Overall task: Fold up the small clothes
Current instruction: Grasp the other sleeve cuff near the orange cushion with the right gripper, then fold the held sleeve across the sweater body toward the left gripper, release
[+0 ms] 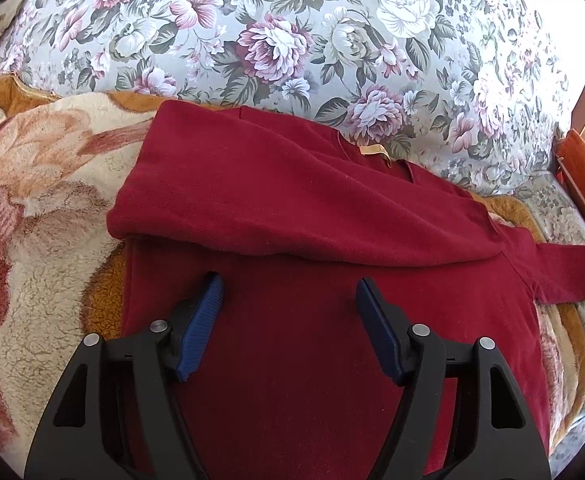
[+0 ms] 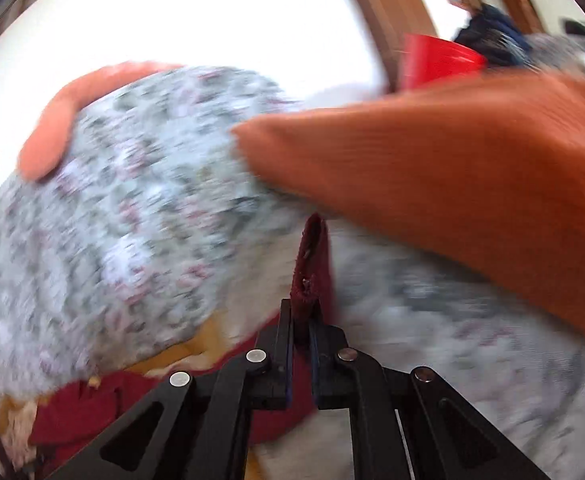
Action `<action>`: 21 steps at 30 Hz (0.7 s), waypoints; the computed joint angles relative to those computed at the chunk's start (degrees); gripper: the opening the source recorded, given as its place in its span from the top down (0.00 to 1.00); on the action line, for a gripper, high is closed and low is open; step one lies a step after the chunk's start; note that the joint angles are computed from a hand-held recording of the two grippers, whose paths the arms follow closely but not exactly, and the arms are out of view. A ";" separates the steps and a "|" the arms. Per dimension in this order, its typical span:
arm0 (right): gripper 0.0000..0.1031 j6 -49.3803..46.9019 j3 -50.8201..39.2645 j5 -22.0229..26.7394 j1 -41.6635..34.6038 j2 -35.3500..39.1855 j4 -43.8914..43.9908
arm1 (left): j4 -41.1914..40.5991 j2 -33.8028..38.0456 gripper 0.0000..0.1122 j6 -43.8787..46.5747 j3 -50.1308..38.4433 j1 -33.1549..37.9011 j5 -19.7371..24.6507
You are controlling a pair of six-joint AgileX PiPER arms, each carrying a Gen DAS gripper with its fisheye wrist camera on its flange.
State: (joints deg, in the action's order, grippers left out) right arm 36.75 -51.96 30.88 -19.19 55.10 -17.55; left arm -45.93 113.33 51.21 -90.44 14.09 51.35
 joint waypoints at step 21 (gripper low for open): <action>0.94 32.94 -27.13 -8.52 48.43 51.50 -17.66 | -1.83 0.27 0.38 -0.42 -1.09 1.17 2.70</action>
